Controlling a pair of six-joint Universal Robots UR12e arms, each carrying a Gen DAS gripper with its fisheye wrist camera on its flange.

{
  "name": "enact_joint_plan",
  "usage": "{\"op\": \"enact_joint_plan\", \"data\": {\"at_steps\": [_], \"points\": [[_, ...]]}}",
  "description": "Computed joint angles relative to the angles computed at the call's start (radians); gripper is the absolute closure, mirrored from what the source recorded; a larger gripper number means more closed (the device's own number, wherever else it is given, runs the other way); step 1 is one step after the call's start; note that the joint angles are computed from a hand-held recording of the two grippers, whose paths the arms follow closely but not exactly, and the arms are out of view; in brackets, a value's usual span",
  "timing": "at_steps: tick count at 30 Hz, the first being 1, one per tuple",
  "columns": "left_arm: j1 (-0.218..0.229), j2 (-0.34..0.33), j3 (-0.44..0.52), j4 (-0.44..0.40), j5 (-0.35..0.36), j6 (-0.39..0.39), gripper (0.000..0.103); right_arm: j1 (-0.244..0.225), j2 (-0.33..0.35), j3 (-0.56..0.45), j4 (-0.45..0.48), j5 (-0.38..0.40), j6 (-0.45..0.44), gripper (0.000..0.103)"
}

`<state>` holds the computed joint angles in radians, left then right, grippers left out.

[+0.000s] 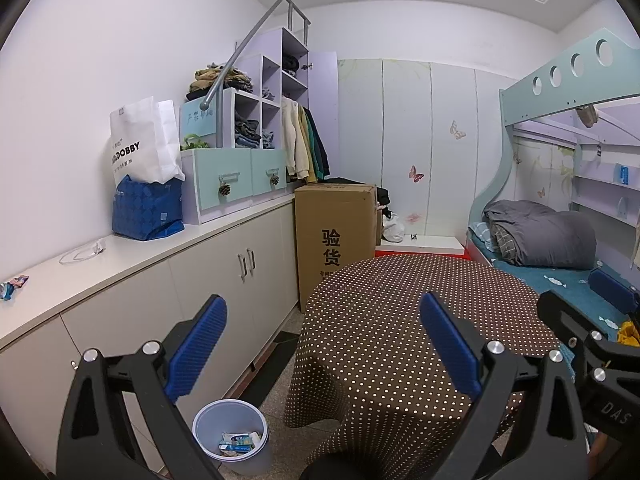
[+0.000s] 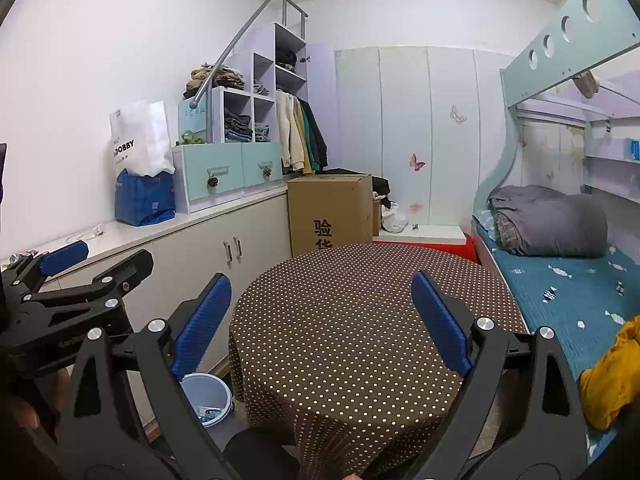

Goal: Collect trash

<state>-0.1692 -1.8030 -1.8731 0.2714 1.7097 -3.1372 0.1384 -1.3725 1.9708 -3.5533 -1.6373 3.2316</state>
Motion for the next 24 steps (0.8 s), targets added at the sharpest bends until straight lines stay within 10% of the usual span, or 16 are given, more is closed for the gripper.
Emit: {"op": "enact_joint_plan", "data": {"at_steps": [24], "points": [[0.005, 0.0, -0.003, 0.001, -0.002, -0.006, 0.008, -0.009, -0.002, 0.006, 0.0, 0.021, -0.007, 0.013]]}}
